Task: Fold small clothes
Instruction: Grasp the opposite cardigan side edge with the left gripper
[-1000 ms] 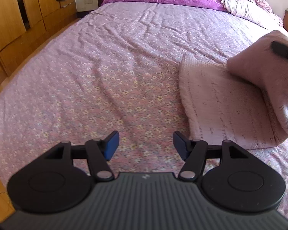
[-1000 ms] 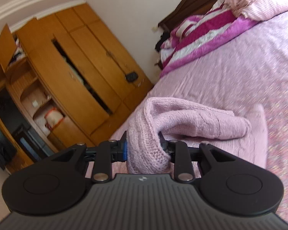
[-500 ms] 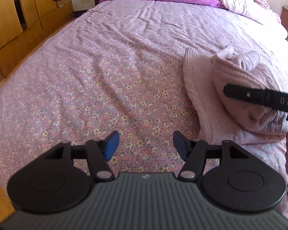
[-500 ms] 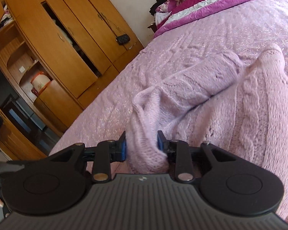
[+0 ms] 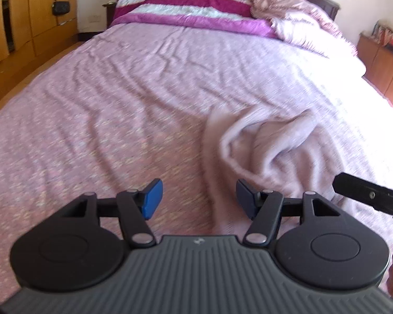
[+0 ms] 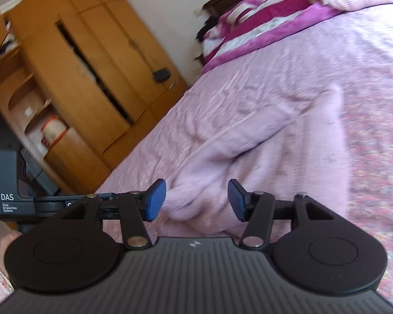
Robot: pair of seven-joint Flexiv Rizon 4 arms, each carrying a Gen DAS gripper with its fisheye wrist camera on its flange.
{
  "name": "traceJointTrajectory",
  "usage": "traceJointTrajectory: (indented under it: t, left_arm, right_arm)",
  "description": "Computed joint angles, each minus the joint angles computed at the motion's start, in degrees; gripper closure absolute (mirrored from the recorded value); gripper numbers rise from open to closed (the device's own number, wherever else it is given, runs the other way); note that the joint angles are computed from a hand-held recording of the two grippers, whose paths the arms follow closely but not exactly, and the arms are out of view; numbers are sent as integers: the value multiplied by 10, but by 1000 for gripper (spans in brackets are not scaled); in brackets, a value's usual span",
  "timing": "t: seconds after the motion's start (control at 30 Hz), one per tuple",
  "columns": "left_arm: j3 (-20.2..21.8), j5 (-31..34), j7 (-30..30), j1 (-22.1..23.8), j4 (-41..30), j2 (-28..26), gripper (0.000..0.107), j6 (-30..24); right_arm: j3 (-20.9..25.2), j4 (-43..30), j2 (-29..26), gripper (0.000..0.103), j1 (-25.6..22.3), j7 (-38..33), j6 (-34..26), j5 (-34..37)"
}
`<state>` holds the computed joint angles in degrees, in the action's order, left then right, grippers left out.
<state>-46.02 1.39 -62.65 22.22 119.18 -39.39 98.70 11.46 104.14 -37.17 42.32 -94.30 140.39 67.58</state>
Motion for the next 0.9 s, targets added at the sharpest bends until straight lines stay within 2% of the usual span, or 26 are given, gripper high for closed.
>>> traceJointTrajectory:
  t: [0.13, 0.23, 0.4, 0.53, 0.63, 0.73, 0.8, 0.83, 0.87, 0.9]
  left_arm:
    - [-12, 5, 4, -13, -18, -14, 43, 3]
    - [-9, 9, 14, -34, -34, -19, 43, -2]
    - [41, 16, 44, -106, -64, -26, 43, 9]
    - [52, 39, 66, -134, -85, -65, 43, 46]
    - [76, 54, 73, -164, -107, -86, 43, 64]
    - [99, 60, 78, -190, -128, -101, 43, 63]
    - [98, 63, 79, -194, -136, -115, 44, 70]
    - [98, 65, 77, -195, -140, -121, 46, 76]
    - [95, 67, 73, -193, -142, -128, 57, 82]
    - [90, 69, 69, -188, -144, -133, 64, 84]
  right_arm:
    - [12, 22, -3, 39, -4, 42, 54, 20]
    - [22, 31, -7, 39, -17, 66, 72, 37]
    - [34, 46, -16, 39, -35, 101, 95, 58]
    - [41, 58, -25, 39, -47, 130, 98, 61]
    - [41, 67, -33, 39, -54, 163, 93, 50]
    - [38, 68, -44, 39, -55, 191, 90, 40]
    - [35, 70, -50, 39, -54, 208, 90, 33]
    - [34, 72, -54, 38, -53, 220, 93, 27]
    - [32, 73, -57, 39, -51, 229, 95, 21]
    - [30, 74, -59, 38, -50, 235, 96, 16]
